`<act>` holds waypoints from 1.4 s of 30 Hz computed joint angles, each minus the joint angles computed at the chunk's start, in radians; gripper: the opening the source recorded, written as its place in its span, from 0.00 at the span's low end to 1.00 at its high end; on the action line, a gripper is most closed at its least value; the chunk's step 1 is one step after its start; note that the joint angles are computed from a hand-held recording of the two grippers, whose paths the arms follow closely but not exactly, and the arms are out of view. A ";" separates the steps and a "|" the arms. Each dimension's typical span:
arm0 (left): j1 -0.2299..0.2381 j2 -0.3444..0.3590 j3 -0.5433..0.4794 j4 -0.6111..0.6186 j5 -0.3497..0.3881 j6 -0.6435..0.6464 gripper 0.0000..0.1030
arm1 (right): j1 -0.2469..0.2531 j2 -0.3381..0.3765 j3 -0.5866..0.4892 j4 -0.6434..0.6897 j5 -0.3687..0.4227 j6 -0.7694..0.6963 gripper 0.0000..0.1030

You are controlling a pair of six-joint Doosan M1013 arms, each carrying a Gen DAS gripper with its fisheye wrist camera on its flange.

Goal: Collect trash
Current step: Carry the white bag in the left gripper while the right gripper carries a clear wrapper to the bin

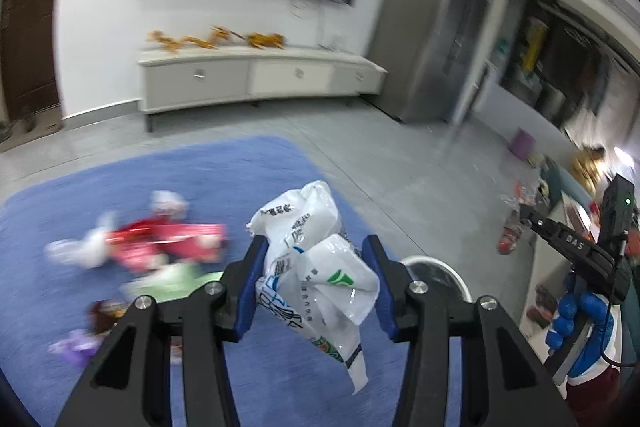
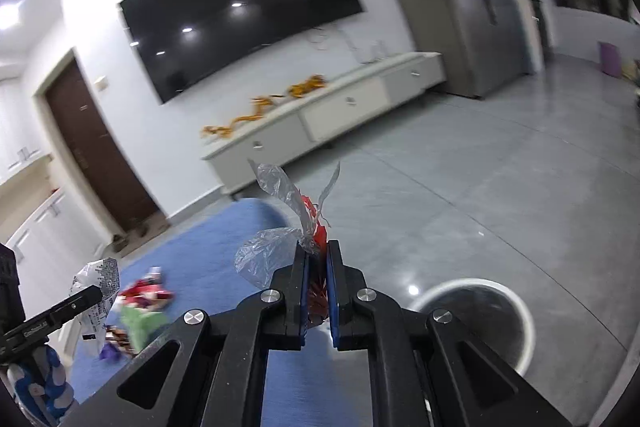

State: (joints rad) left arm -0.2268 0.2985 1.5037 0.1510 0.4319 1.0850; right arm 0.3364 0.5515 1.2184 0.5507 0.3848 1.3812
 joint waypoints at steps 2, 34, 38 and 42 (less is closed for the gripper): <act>-0.024 0.046 -0.060 -0.065 0.031 0.090 0.45 | -0.014 -0.004 0.012 -0.068 0.000 0.078 0.08; -0.166 0.463 -0.617 -0.312 0.401 0.342 0.67 | -0.120 0.104 -0.012 -0.356 0.163 0.477 0.39; -0.165 0.431 -0.567 -0.283 0.364 0.329 0.67 | -0.112 0.095 -0.012 -0.416 0.172 0.526 0.39; -0.158 0.388 -0.505 -0.255 0.314 0.285 0.67 | -0.099 0.072 0.003 -0.481 0.156 0.574 0.39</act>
State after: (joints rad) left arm -0.3849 0.6869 0.9983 -0.1039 0.7464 1.3696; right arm 0.2371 0.6239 1.2211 0.0699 0.5408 1.9556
